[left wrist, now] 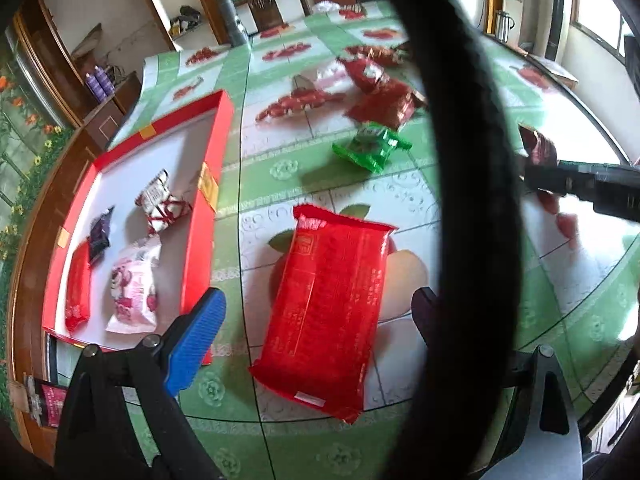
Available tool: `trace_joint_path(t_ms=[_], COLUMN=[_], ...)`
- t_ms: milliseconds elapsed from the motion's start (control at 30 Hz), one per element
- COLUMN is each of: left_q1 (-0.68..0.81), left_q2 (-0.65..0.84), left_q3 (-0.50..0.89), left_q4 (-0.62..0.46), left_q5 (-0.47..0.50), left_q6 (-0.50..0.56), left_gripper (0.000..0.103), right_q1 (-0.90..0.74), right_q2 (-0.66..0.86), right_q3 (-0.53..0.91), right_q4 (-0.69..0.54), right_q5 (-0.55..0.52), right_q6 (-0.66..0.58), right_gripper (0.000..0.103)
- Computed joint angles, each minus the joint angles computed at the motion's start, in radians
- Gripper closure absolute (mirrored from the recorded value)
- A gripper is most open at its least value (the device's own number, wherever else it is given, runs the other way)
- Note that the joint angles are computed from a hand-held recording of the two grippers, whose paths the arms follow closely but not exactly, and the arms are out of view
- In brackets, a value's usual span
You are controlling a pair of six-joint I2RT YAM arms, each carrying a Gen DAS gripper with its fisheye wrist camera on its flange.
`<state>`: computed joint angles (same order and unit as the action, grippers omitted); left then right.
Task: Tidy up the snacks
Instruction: 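Grasp red pack with left tool while right tool grasps brown chocolate, then carry red pack over tray with left tool while right carries chocolate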
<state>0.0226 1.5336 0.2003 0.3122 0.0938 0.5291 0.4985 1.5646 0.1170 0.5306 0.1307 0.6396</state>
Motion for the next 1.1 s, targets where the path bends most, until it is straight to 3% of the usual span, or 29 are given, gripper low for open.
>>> trace_joint_path(t_ms=[233, 300, 367, 400, 433, 467, 600, 700, 867, 1100], left_q1=[0.083, 0.091, 0.094, 0.086, 0.074, 0.058, 0.006, 0.006, 0.03, 0.102], left_q2=[0.102, 0.114, 0.108, 0.096, 0.08, 0.067, 0.046, -0.003, -0.211, -0.379], left_q3=[0.095, 0.107, 0.104, 0.095, 0.087, 0.077, 0.043, 0.039, 0.025, 0.032], left_q4=[-0.088, -0.102, -0.105, -0.098, -0.099, -0.09, -0.045, -0.085, -0.212, -0.328], left_q5=[0.109, 0.137, 0.161, 0.162, 0.165, 0.151, 0.099, 0.11, 0.136, 0.159], left_q6=[0.015, 0.014, 0.014, 0.012, 0.011, 0.002, -0.024, -0.043, -0.066, -0.065], left_gripper=[0.008, 0.012, 0.028, 0.035, 0.05, 0.054, 0.055, 0.055, 0.055, 0.055], right_q1=[0.017, 0.055, 0.079, 0.071, 0.068, 0.063, 0.066, 0.096, 0.162, 0.256], right_q2=[0.076, 0.107, 0.118, 0.11, 0.108, 0.104, 0.015, -0.12, -0.306, -0.413], right_q3=[0.119, 0.156, 0.164, 0.154, 0.148, 0.139, 0.08, 0.048, 0.033, 0.035], right_q4=[-0.117, -0.168, -0.183, -0.173, -0.167, -0.154, -0.131, -0.201, -0.341, -0.431], right_q5=[0.116, 0.195, 0.251, 0.241, 0.242, 0.238, 0.223, 0.232, 0.265, 0.307], right_q6=[-0.047, -0.06, -0.068, -0.072, -0.076, -0.083, -0.074, -0.057, -0.018, 0.034], right_gripper=[0.041, 0.048, 0.074, 0.074, 0.074, 0.075, 0.075, 0.075, 0.075, 0.075])
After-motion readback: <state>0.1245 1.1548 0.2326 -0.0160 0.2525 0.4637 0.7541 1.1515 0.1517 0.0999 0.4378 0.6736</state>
